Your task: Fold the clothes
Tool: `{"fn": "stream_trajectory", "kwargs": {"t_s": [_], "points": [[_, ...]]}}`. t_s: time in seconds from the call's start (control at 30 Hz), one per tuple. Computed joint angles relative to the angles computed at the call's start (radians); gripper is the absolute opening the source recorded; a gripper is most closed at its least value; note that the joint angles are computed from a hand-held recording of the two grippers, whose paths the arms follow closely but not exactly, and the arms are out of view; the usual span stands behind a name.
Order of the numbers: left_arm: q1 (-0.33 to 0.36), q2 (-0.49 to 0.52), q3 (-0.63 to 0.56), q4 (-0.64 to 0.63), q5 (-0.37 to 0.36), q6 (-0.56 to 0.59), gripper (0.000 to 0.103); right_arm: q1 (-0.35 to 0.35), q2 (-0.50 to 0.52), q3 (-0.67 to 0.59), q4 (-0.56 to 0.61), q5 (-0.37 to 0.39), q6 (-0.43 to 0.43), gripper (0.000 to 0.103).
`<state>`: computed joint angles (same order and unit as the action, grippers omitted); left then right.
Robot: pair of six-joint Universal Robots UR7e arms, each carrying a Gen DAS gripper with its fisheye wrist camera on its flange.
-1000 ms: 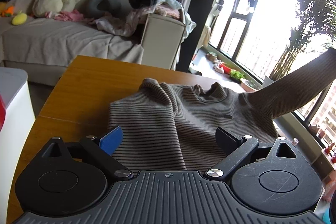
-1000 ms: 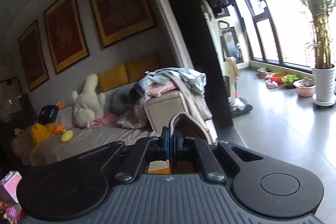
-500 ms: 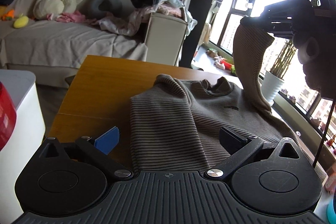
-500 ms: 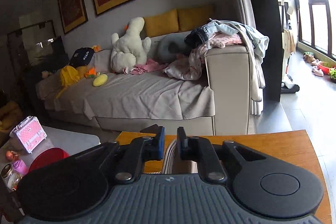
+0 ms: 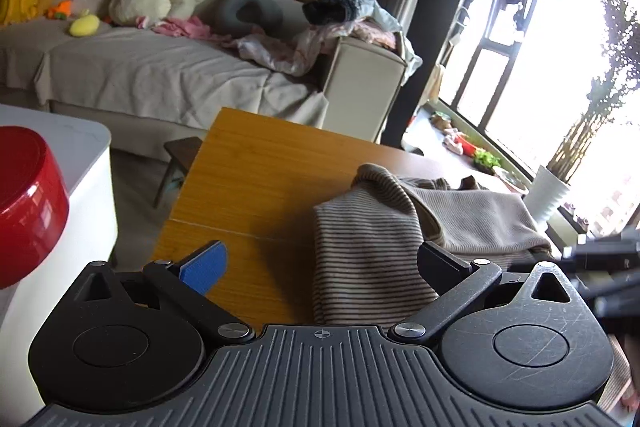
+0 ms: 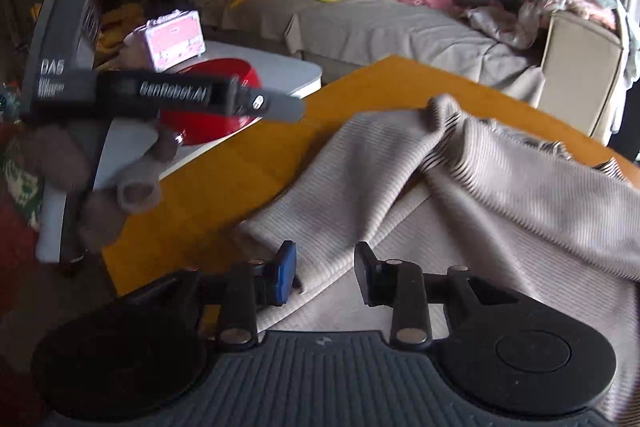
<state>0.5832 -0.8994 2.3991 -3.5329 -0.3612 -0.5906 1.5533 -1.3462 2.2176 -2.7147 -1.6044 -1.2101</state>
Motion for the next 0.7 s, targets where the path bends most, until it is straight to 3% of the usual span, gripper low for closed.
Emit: {"fn": "stream_trajectory", "kwargs": {"t_s": [0.07, 0.13, 0.2, 0.3, 0.4, 0.47, 0.6, 0.7], "points": [[-0.010, -0.020, 0.009, 0.038, 0.017, -0.034, 0.103, 0.001, 0.021, 0.030, -0.059, -0.016, 0.024, 0.044], [-0.022, -0.036, 0.016, 0.069, 0.034, -0.063, 0.103, 0.006, 0.061, 0.051, -0.158, -0.029, 0.045, 0.043], [-0.037, -0.051, 0.027, 0.100, 0.051, -0.098, 0.103, 0.015, 0.096, 0.055, -0.232, -0.019, 0.036, 0.009], [-0.060, -0.080, 0.043, 0.158, 0.074, -0.155, 0.103, 0.045, 0.109, 0.008, -0.269, 0.090, 0.036, 0.006], [-0.079, -0.111, 0.051, 0.230, 0.094, -0.214, 0.103, 0.088, 0.118, -0.101, -0.337, 0.252, 0.086, 0.004], [-0.082, -0.113, 0.049, 0.231, 0.089, -0.220, 0.103, 0.105, 0.131, -0.186, -0.398, 0.318, 0.129, 0.004], [-0.063, -0.069, 0.018, 0.149, 0.040, -0.139, 0.103, 0.104, 0.150, -0.337, -0.422, 0.319, 0.193, 0.004], [-0.036, -0.024, -0.022, 0.085, -0.014, -0.061, 0.103, 0.061, 0.152, -0.397, -0.398, 0.290, 0.195, 0.004]]}}
